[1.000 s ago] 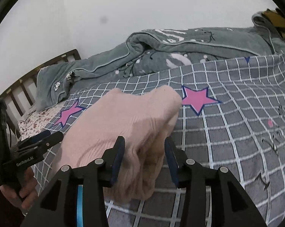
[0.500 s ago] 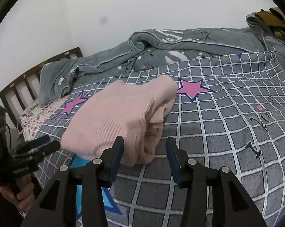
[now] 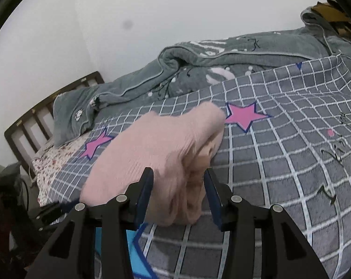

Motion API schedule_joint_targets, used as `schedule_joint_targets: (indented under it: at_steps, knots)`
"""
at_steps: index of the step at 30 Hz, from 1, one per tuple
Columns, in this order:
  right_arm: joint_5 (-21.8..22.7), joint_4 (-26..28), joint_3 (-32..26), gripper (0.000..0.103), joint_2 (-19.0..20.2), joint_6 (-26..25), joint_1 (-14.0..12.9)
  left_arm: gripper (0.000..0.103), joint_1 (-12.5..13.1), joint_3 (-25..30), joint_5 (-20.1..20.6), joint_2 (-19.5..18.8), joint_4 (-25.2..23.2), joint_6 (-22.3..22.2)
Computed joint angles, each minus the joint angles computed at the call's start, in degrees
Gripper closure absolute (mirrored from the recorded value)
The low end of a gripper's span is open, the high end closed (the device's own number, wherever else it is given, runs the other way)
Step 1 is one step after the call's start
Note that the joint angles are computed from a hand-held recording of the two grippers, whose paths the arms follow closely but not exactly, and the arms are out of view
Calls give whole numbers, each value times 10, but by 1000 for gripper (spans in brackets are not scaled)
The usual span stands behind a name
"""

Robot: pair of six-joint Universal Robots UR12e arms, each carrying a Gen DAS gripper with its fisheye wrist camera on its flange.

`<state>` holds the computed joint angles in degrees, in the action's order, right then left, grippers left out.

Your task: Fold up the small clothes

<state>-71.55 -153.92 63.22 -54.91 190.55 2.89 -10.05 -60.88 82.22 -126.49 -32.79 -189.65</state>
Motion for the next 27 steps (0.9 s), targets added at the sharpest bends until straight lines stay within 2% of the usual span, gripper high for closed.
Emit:
schedule_joint_targets:
  at_steps: [2,4,6,8,11,13,15,17,20,22,24,27]
  knots:
    - [3,5,-10,65,6,3,-1,80,3,-2,-16,1,-1,-12]
    - [9,23,-21,82,11,-13,0,79,4,0,-25,1,-16,-13]
    - [-4,44,-29,97,14,-38,5,78,5,2,-32,0,-26,-12]
    - [-8,6,-15,98,9,-27,3,76,6,2,-35,0,-29,-8]
    - [32,-40,3,99,-1,20,-12,60,8,-6,-33,4,-19,-13]
    - [9,-19,0,99,-1,20,-11,58,10,-11,-37,6,-11,-14]
    - [-20,63,-22,98,9,11,-6,58,10,-12,-35,7,-11,-14]
    - [-11,103,-34,98,17,17,-6,58,12,-12,-38,8,-17,-17]
    - [-37,74,-24,93,10,-1,-1,58,16,-23,-33,15,-6,-25]
    - [-53,54,-15,87,4,-17,2,54,21,-38,-36,23,15,-38]
    - [-57,42,-7,85,-1,-20,2,50,28,-52,-46,30,42,-58]
    - [-57,25,-4,84,-2,-22,1,50,30,-51,-37,30,51,-75]
